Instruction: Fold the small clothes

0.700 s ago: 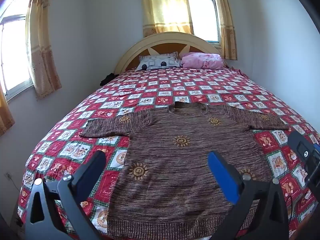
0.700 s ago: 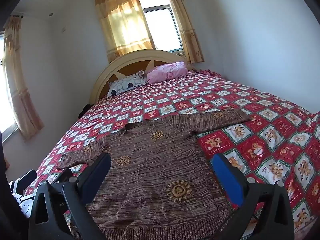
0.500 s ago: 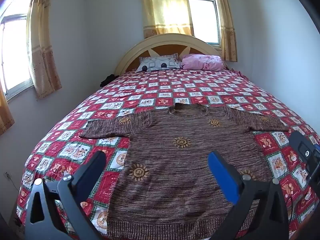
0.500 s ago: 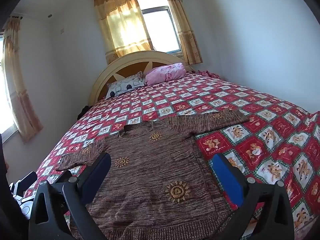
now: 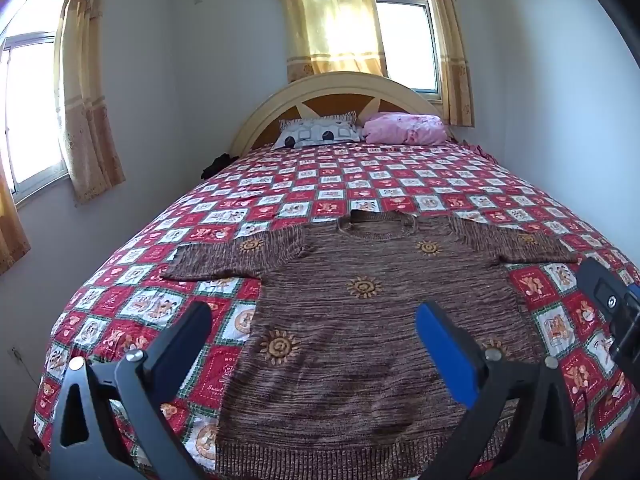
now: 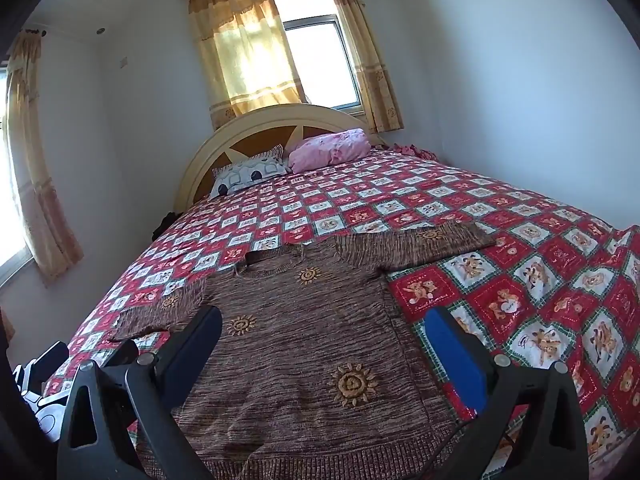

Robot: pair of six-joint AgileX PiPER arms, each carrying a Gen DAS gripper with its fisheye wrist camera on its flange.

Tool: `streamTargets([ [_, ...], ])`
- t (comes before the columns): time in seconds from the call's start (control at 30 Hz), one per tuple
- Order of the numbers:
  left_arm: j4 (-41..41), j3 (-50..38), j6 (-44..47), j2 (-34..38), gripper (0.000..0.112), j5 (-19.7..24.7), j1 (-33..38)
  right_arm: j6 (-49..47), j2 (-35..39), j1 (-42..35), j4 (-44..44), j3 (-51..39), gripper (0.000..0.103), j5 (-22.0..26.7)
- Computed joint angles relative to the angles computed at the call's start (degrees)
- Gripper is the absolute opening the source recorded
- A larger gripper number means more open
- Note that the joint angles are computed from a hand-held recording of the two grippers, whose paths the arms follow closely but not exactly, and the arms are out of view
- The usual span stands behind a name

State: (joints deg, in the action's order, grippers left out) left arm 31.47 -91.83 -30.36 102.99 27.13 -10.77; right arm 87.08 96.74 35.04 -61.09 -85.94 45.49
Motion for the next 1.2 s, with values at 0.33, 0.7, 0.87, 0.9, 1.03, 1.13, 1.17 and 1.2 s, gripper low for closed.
streamTargets([
  [0.33, 0.9, 0.8, -1.0, -0.1, 0.103, -0.2, -0.4, -0.9, 0.1, 0.0, 1.1, -0.5, 0.102, 0.5],
  [0.7, 1.4, 0.8, -1.5, -0.1, 0.103, -0.1, -0.6, -1.1, -0.1, -0.2, 1.3, -0.3, 0.102, 0.4],
  [0.87, 1.4, 0.9, -1.6, -0.1, 0.103, -0.1, -0.6, -0.7, 0.0, 0.1, 0.9, -0.2, 0.102, 0.5],
  [0.9, 1.5, 0.8, -1.6, -0.1, 0.103, -0.1, -0.7, -0.8, 0.0, 0.0, 1.0, -0.2, 0.102, 0.5],
  [1.03, 1.5, 0.9, -1.7, -0.1, 0.103, -0.1, -0.6, -1.1, 0.2, 0.0, 1.3, -0.1, 0.102, 0.3],
  [1.13, 1.4, 0.7, -1.5, -0.1, 0.103, 0.0, -0.7, -1.0, 0.2, 0.0, 1.3, 0.0, 0.102, 0.4],
  [1.17, 1.5, 0.7, -1.6, 0.0, 0.103, 0.1, -0.7, -1.3, 0.4, 0.0, 1.6, -0.4, 0.102, 0.5],
  [1.2, 1.5, 0.8, -1.6, -0.1, 0.103, 0.0, -0.7, -1.3, 0.3, 0.0, 1.6, -0.2, 0.102, 0.4],
])
